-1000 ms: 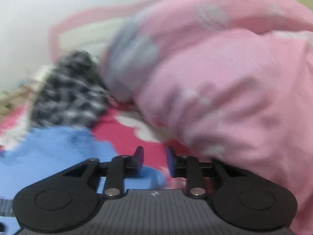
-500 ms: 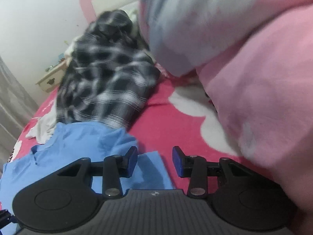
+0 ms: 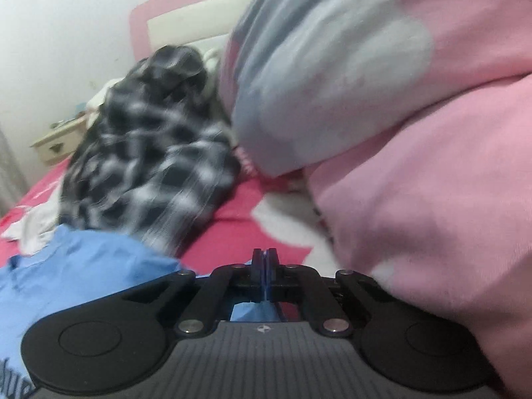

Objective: Fold clothes

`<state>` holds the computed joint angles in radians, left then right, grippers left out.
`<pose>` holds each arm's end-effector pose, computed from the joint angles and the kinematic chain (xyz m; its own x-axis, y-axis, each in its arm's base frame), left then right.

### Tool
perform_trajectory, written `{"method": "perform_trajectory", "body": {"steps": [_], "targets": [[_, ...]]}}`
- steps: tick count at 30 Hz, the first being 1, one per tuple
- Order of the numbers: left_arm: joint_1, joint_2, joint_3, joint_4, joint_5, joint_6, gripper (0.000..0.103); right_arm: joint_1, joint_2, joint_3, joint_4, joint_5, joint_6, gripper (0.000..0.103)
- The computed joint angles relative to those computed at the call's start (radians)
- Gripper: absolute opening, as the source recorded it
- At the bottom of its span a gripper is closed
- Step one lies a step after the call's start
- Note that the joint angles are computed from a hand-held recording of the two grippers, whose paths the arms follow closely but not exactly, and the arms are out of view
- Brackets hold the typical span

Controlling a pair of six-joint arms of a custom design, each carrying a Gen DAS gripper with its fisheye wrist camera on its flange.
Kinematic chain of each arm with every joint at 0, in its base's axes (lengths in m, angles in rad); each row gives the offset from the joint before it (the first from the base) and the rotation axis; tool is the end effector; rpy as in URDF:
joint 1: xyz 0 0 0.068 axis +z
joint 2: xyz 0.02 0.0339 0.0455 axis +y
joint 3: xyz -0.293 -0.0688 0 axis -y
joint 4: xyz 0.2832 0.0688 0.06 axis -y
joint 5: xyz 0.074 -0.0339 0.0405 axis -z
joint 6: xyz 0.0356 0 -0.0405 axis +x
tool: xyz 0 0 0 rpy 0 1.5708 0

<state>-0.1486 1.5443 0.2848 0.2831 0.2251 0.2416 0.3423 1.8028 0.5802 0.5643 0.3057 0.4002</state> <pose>0.2134 -0.0400 0.0651 -0.7315 0.3453 -0.5880 0.4562 0.8887 -0.0456 0.3105 0.0993 0.0869 -0.5681 0.1920 -0.8003 0.1363 0.9809 0.1386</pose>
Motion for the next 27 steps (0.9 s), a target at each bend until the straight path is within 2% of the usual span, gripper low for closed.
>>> {"method": "perform_trajectory", "body": {"steps": [3,7,11,13,18,22,24,27], "targets": [[0.001,-0.001,0.002,-0.004,0.000,-0.004,0.081,0.023,0.036,0.011,0.027,0.133,-0.015,0.002],[-0.015,-0.001,0.001,0.000,-0.018,-0.024,0.081,0.075,0.162,0.100,-0.001,0.372,-0.128,0.001],[-0.017,-0.004,0.001,-0.002,-0.021,-0.026,0.081,0.062,0.255,0.182,-0.053,0.450,-0.187,0.000],[-0.016,-0.005,0.001,-0.004,-0.019,-0.024,0.081,0.048,0.282,0.210,-0.071,0.462,-0.220,0.000],[-0.017,-0.002,-0.001,0.004,-0.022,-0.021,0.081,0.026,0.262,0.170,0.014,0.412,-0.271,0.000],[-0.015,-0.001,0.000,0.002,-0.020,-0.019,0.081,0.017,0.240,0.170,-0.017,0.398,-0.288,0.000],[-0.019,-0.001,-0.002,0.008,-0.024,-0.023,0.081,0.008,0.213,0.164,-0.049,0.357,-0.266,0.002],[-0.024,0.001,-0.008,0.021,-0.029,-0.029,0.082,-0.013,0.145,0.133,-0.089,0.225,-0.250,0.030]]}}
